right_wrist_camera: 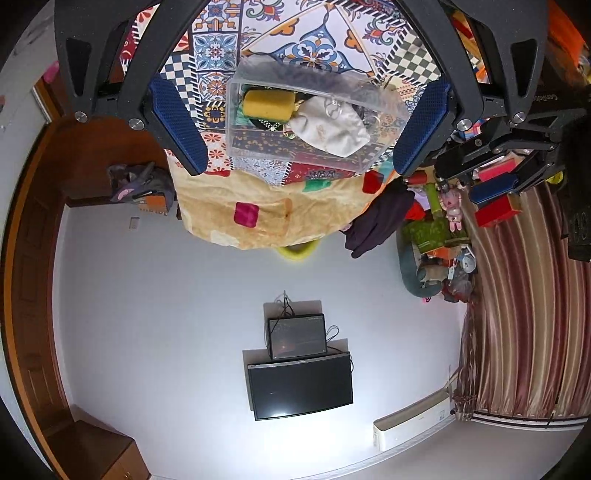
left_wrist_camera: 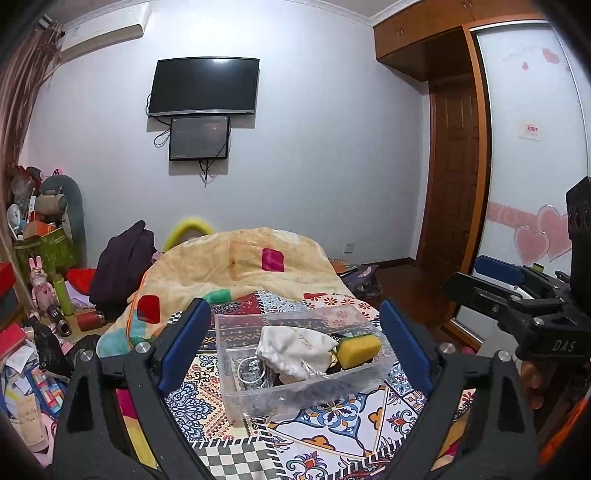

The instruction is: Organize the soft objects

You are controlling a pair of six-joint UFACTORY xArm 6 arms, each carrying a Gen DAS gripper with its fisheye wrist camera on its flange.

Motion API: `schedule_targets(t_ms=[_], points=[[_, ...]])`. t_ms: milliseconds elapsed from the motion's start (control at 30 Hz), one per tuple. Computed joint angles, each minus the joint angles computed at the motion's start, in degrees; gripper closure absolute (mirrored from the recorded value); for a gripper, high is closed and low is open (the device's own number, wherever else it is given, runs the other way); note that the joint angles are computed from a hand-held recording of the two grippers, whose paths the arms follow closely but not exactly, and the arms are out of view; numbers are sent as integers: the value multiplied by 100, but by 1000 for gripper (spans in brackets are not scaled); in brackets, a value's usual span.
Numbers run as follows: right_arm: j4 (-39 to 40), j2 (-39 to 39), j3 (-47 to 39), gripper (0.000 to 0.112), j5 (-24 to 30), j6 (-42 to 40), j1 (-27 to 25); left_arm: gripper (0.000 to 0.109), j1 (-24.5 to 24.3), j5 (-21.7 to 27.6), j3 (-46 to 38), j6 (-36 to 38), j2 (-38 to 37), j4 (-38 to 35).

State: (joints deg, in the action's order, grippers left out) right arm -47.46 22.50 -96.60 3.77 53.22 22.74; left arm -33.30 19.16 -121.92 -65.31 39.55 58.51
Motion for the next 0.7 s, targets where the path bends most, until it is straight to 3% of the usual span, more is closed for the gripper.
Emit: schedule_targets(t_ms=[700], points=[[-60, -70, 55, 10, -89, 90, -25, 9, -40, 17, 10, 35, -19, -41]])
